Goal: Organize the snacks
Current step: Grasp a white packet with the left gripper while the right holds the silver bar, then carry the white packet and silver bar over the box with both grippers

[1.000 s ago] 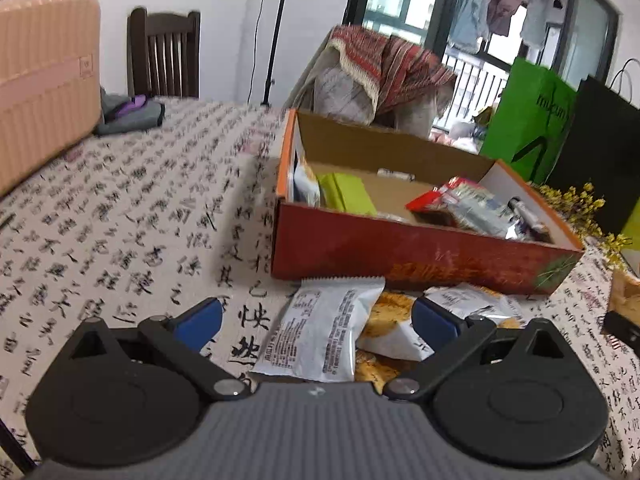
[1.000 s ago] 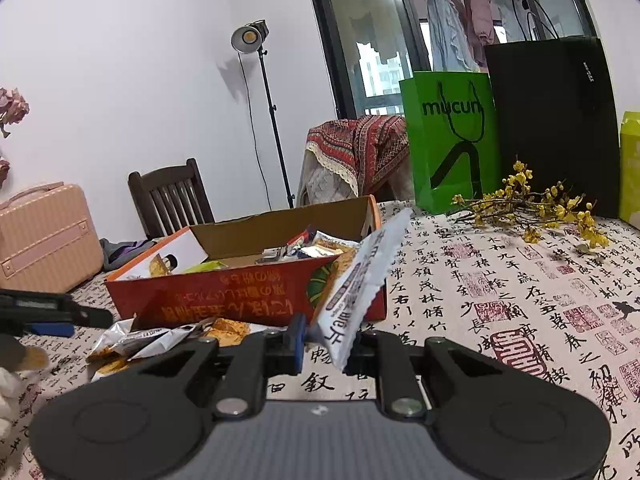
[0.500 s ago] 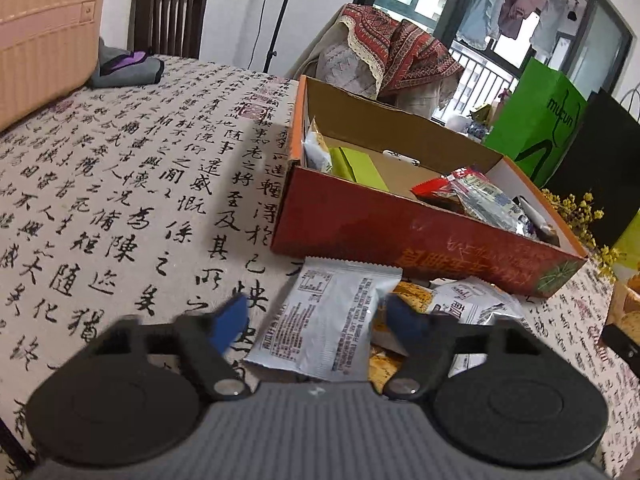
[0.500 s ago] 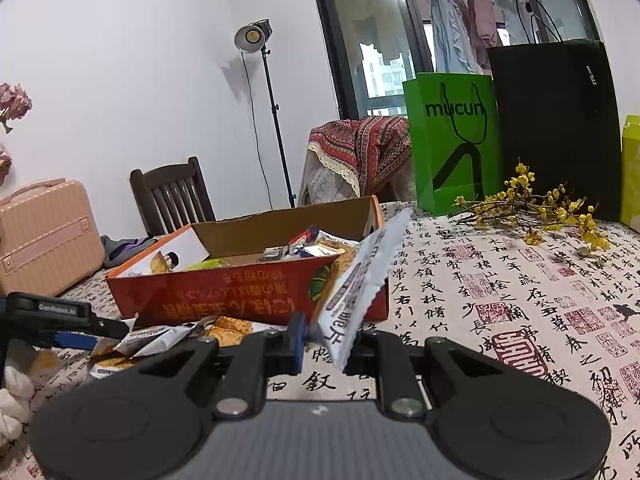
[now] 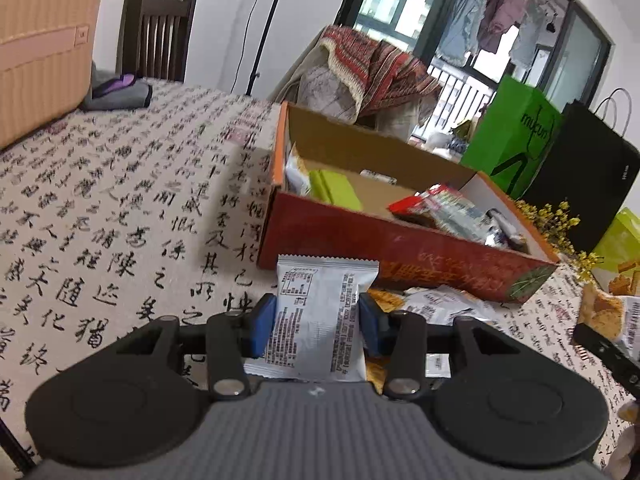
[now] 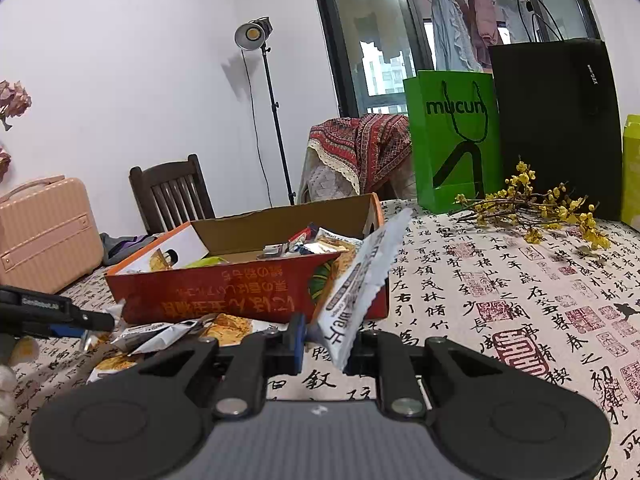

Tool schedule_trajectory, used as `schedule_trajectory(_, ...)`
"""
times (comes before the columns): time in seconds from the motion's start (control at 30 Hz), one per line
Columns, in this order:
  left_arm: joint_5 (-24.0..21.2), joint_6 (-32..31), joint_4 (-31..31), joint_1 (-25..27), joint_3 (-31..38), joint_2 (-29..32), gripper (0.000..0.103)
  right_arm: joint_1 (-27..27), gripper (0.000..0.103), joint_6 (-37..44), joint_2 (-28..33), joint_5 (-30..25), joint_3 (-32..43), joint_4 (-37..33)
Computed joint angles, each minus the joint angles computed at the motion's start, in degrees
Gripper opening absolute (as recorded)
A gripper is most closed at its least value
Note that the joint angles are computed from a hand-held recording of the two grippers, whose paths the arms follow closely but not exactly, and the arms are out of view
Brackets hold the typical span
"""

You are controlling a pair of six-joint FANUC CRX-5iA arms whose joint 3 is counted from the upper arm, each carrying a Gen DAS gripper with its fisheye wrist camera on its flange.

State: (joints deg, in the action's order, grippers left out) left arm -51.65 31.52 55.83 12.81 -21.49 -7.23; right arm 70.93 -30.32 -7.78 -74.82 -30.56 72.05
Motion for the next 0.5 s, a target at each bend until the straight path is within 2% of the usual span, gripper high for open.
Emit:
schedule_trajectory(0.23,-0.49,-5.15,5.86,0.14,-1.42,-2.44,0.045,0.19,0.016,1.89,0.11,0.06,0.66,0.26)
schedule_trajectory(0.5,2.24,-8.18,11.49,-3.06,-1.21,-3.53,0.045,-0.8,0.017,6.54,0.65,0.04,3.52,1.89)
